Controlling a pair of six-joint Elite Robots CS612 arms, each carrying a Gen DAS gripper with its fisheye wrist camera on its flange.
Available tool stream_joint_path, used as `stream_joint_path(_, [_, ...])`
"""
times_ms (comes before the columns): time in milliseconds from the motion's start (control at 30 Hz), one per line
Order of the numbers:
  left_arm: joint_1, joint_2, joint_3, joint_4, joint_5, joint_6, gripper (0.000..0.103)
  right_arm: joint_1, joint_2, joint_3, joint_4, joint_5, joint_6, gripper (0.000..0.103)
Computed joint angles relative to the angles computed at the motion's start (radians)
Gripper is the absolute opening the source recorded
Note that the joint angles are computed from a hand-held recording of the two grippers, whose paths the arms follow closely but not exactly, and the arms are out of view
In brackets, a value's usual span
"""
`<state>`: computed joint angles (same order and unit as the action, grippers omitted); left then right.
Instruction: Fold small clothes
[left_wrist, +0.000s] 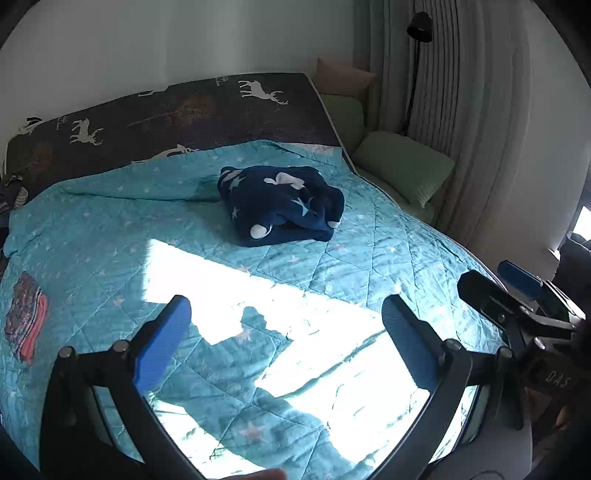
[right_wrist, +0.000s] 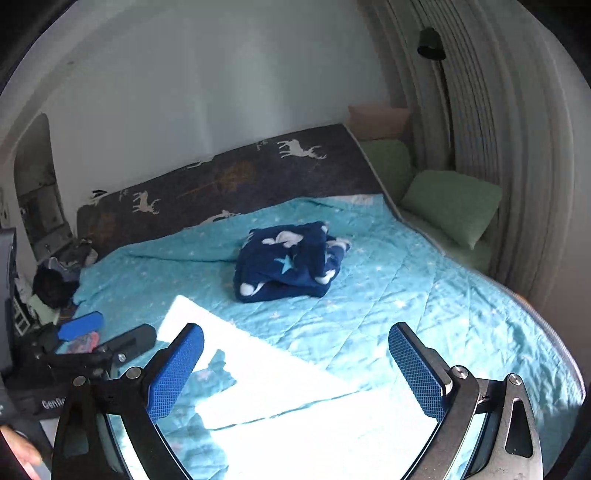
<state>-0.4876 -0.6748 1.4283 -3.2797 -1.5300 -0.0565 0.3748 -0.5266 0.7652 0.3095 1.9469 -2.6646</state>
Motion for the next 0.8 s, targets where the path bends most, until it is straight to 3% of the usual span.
stream_joint_path(267, [-0.005, -0.016, 0.040, -0.046, 0.054, -0.010, 0.102, 0.019, -0.005, 0.004, -0.007, 0.037, -0.042, 0.102])
stream_joint_path(800, [-0.004, -0.008, 0.038, -0.049, 0.058, -0.011, 0.102, 0.024, -0.002, 0.000, 0.005, 0.052, -0.039, 0.102])
